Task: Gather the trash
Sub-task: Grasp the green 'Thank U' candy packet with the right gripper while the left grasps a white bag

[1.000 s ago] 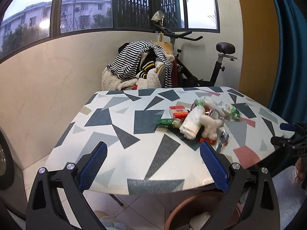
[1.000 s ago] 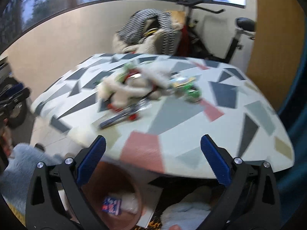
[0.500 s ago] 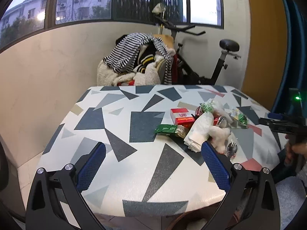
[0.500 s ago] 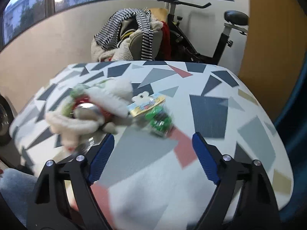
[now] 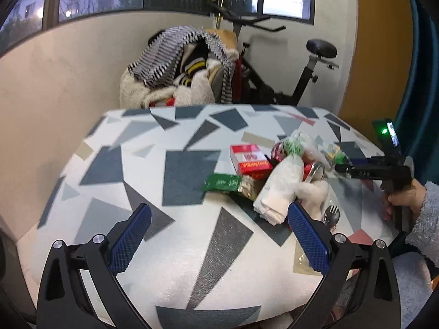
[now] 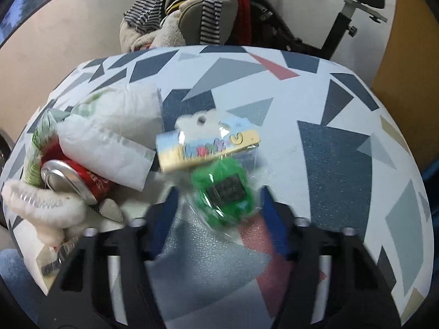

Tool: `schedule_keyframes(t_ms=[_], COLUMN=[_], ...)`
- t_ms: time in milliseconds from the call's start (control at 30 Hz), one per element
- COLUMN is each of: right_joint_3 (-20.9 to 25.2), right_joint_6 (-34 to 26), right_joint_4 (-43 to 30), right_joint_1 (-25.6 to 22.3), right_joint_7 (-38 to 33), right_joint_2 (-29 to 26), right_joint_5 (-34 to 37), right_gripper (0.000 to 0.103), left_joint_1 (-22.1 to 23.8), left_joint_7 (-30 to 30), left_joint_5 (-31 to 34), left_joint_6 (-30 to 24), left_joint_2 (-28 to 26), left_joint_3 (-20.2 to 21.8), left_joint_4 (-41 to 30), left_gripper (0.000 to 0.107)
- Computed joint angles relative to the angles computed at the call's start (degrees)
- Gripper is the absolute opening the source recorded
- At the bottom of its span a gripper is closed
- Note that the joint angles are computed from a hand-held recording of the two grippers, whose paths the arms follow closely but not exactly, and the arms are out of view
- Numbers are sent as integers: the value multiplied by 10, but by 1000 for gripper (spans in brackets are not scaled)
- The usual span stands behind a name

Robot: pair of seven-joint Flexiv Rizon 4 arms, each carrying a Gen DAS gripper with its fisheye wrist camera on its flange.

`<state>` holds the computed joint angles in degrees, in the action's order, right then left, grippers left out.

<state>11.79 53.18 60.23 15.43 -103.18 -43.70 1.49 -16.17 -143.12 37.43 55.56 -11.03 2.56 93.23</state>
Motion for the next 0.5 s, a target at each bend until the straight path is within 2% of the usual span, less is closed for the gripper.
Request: schedule_keyframes(t_ms=[33,100,267,433,500], right_joint_3=[5,14,66,65,61], right_joint_6=[7,28,82,124,137], right_joint_4=[7,20,70,122,137], right_joint_1=[-4,-11,-52,-52,-49], right_joint_7=[-5,-16,-61,-79,-75], right_joint_2=[5,10,51,87,97], right_joint_5=[6,19,89,108,106], right_gripper=[50,49,48,48,48], left_joint_1=[7,12,2,14,25], left_joint_7=[8,18,38,102,134], left_joint_5=[-20,-42,-48,-119,-165], left_joint_6=[8,23,19,50,68], left_joint_2=[-4,-11,-32,-76,-103], left_joint_3=[-3,-5,-1,-9,-15], left_joint_4=[4,7,-16,-54,-76], left_gripper=[97,97,97,85,85])
